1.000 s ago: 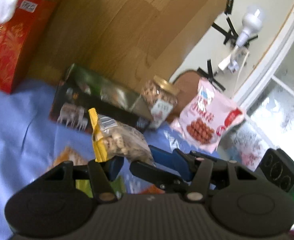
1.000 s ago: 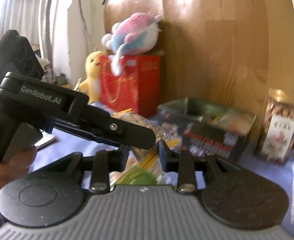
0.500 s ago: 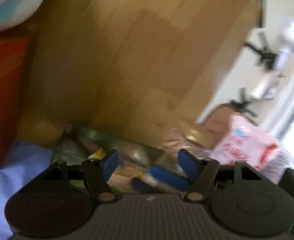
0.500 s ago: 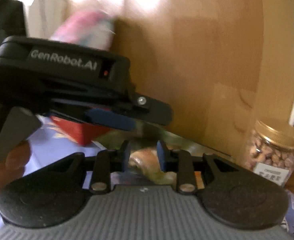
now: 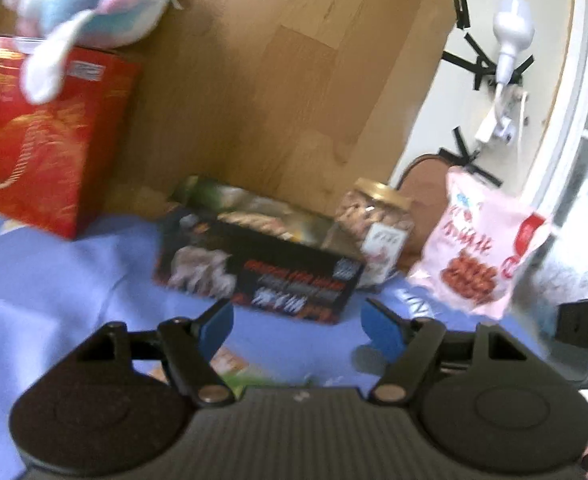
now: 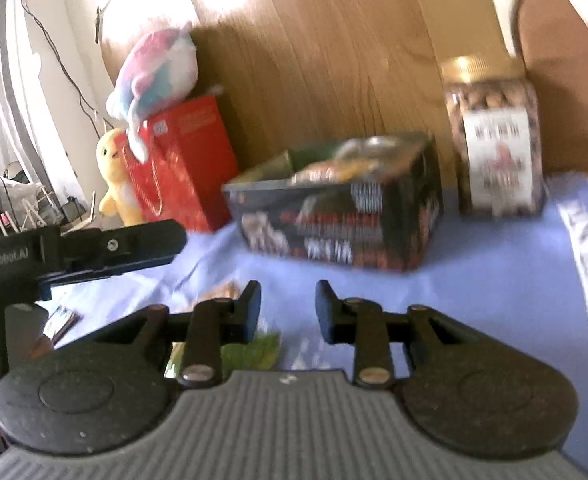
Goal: Organize snacks
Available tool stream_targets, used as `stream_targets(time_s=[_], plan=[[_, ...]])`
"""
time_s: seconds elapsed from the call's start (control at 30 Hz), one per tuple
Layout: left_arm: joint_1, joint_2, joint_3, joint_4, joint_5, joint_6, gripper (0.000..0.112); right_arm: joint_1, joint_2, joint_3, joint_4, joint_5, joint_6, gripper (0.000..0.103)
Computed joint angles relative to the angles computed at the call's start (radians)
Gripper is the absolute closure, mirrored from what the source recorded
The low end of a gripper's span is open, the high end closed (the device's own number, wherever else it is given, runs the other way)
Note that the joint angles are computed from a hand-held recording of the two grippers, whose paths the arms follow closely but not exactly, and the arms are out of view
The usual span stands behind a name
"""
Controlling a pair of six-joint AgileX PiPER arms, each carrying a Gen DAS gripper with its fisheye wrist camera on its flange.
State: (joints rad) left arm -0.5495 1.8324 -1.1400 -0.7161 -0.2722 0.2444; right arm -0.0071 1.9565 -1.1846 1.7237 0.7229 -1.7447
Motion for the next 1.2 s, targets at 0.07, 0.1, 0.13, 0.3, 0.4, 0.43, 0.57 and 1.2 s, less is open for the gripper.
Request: stream_targets(time_s=[0.07,0.1,0.13,0.3,0.4,0.43,0.57,1.2], plan=[[-0.037,-0.004,0.053,-0.147,-0.104,0.134,0.036,0.004,0.005,0.027,0.014,-0.001,-0.007,0.07],[-0.049,-0.002,0.067,-0.191,-0.143,0.17,0.036,0.01,0.019,0.018,0.001,-0.006,0.014,0.07],[-0.053,0.006,0.076,-0.196,-0.169,0.167,0.036,0.026,0.027,-0.001,-0.032,-0.04,0.052,0.069],[-0.038,0.038,0.048,-0.254,-0.162,0.221,0.036,0.031,0.033,-0.025,-0.039,-0.06,0.085,0.068],[-0.033,0.04,0.051,-0.242,-0.154,0.207,0.036,0.028,0.036,-0.035,-0.065,-0.064,0.126,0.067],[-0.034,0.042,0.049,-0.24,-0.153,0.204,0.036,0.028,0.036,-0.034,-0.066,-0.063,0.126,0.066],[-0.027,0.043,0.053,-0.217,-0.144,0.175,0.036,0.03,0.037,-0.034,-0.07,-0.063,0.128,0.063],[-0.02,0.045,0.049,-0.212,-0.122,0.148,0.035,0.03,0.037,-0.037,-0.082,-0.062,0.139,0.062]])
